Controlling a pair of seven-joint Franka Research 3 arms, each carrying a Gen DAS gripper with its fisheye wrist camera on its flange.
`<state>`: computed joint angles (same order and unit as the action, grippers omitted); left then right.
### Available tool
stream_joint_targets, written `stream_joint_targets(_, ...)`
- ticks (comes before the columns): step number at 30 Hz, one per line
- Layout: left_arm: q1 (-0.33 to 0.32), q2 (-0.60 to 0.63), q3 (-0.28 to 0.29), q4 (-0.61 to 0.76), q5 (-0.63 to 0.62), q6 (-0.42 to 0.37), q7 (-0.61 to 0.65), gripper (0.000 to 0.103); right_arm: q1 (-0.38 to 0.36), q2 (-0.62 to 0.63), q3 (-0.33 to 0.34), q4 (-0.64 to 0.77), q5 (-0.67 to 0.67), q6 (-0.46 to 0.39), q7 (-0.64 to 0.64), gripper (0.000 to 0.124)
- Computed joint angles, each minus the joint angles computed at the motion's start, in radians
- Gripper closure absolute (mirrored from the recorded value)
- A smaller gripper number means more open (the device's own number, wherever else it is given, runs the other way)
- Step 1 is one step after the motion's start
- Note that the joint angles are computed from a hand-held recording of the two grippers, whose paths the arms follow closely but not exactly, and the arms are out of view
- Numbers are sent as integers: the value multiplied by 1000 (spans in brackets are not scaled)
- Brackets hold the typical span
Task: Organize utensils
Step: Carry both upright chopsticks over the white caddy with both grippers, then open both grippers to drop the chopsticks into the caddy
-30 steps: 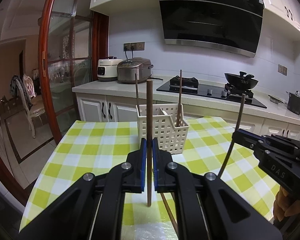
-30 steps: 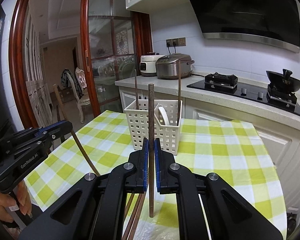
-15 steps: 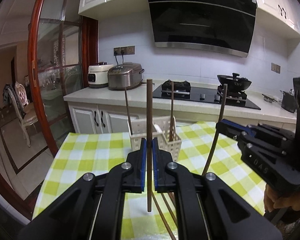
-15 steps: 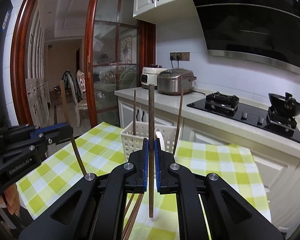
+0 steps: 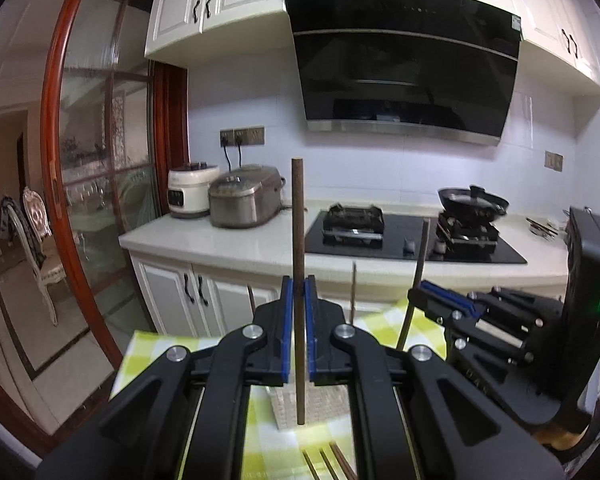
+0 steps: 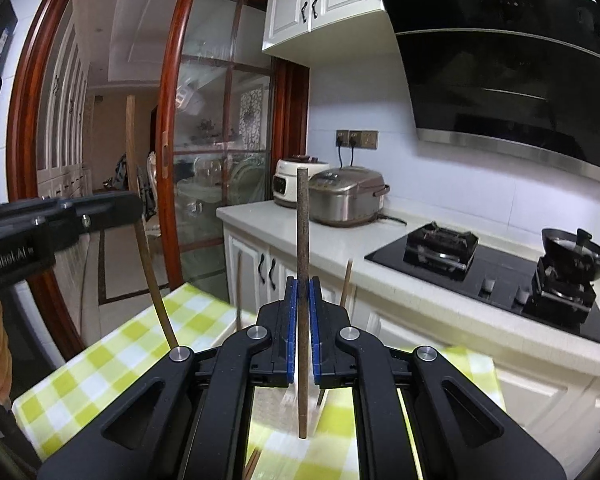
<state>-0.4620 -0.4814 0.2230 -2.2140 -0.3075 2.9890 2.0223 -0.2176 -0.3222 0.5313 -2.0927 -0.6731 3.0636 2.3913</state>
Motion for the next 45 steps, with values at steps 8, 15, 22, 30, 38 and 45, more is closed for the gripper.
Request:
stream_joint_targets(8,11,189,5,213,-101,-29,38,97,9,172,-18,172,-109,-31,69,117)
stream_joint_targets(15,78,321,-23,304,-210,-120,88,97,93,328,-65,269,-160,-110,51,117)
stream_joint_targets(22,176,444,-86,385,-197,-243,76,97,173,450,-107,339,77,-227,-184,117)
stream_joint_targets(30,278,450,-177,352,-193,-187,62,85,255,427,-214,281,106,-164,-167,109)
stream_joint_targets(38,363,356,-247,239,-256,-142,92,61,346,336,-320,198,81,-112,-104,94)
stream_joint_targets(45,298,204,-176,52,-355,-63,134,32,394,200,-372,35,23,-56,-4,94)
